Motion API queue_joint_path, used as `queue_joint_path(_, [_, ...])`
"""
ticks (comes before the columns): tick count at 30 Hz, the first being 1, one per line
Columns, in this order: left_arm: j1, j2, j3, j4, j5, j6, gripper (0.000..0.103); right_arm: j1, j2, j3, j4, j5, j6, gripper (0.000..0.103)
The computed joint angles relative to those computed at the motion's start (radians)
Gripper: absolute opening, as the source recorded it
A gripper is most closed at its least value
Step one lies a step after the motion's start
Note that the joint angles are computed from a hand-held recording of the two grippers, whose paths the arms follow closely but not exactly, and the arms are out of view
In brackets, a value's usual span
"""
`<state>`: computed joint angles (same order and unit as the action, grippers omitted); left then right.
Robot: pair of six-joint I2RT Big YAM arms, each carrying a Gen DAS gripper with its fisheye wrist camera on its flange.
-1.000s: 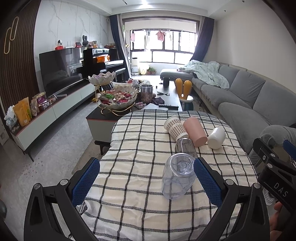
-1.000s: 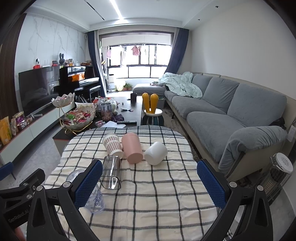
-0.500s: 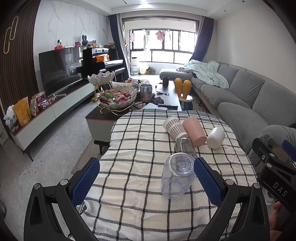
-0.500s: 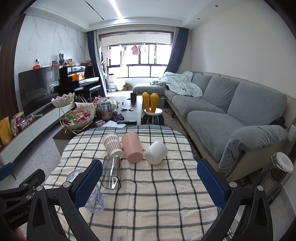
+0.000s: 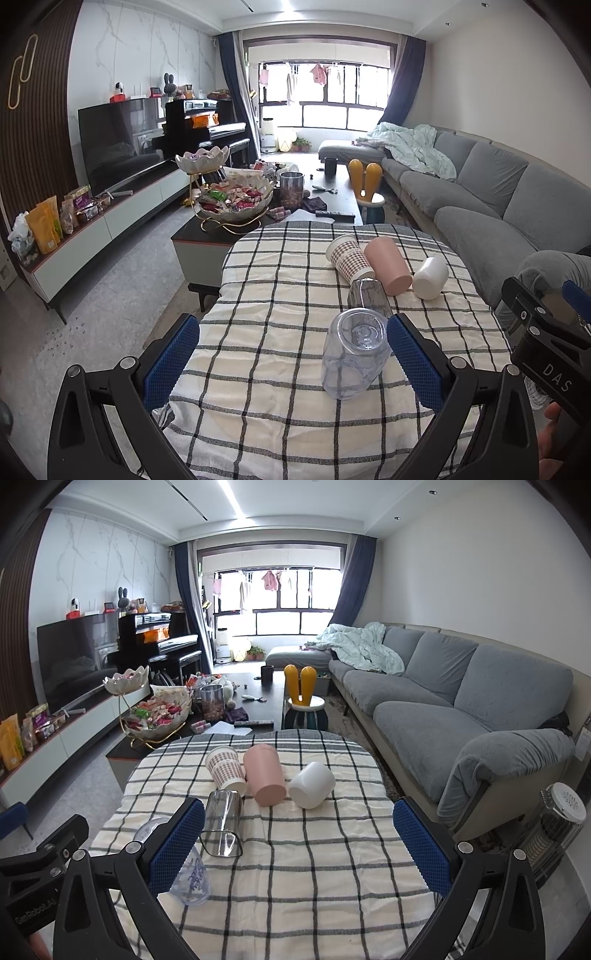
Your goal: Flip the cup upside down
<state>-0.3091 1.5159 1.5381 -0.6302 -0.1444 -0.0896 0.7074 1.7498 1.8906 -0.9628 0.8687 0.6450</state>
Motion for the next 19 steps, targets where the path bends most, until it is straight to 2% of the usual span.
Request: queue_joint_path(19, [0.009, -0.003, 0.002, -0.001, -0.003, 0.002, 0.103, 0.000, -0.001, 0.000, -0.002, -0.003, 0.004, 0.102])
